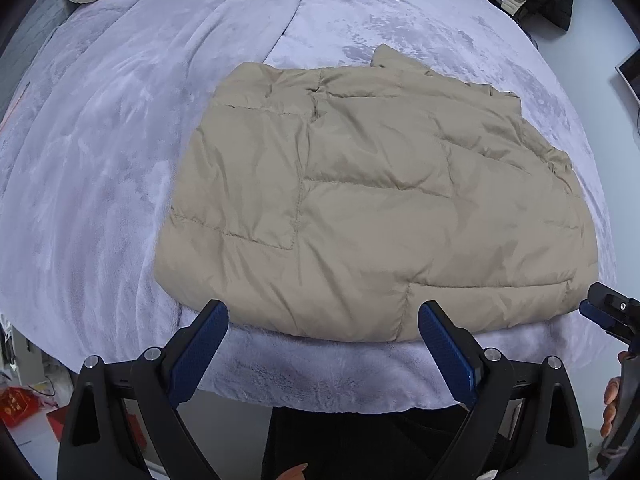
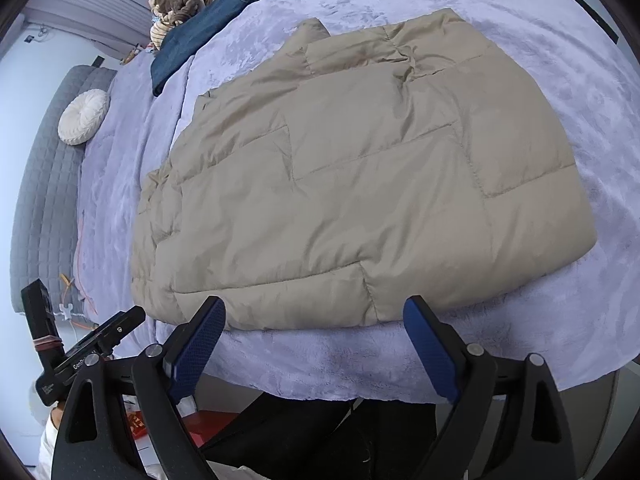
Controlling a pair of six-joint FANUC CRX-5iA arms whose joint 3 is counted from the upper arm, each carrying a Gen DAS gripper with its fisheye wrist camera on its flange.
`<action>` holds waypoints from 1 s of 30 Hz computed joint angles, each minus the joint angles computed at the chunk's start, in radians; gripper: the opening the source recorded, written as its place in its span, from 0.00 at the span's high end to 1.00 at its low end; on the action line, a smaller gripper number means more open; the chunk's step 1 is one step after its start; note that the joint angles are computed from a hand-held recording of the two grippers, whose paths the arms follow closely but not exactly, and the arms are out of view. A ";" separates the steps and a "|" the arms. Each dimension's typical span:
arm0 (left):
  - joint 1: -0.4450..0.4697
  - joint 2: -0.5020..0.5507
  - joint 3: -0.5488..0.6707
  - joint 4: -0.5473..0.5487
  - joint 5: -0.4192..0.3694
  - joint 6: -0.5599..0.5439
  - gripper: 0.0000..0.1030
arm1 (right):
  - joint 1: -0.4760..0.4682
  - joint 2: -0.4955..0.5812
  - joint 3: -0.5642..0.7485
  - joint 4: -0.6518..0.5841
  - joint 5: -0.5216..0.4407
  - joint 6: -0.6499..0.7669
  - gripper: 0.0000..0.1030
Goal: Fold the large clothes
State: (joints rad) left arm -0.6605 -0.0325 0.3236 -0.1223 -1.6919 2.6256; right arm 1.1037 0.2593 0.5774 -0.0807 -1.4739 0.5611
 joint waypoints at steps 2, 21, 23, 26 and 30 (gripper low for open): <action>0.026 -0.025 -0.034 0.013 0.016 -0.036 0.06 | 0.018 0.015 0.004 0.022 0.011 -0.028 0.00; 0.310 -0.208 -0.358 0.215 0.199 -0.313 0.06 | 0.062 0.183 0.190 0.023 -0.025 -0.154 0.00; 0.349 -0.239 -0.400 0.256 0.243 -0.346 0.06 | 0.063 0.180 0.186 0.038 0.011 -0.162 0.00; 0.415 -0.284 -0.457 0.308 0.298 -0.401 0.06 | 0.055 0.199 0.213 0.044 0.041 -0.152 0.00; 0.527 -0.338 -0.545 0.398 0.357 -0.512 0.06 | 0.045 0.254 0.281 0.050 0.027 -0.124 0.37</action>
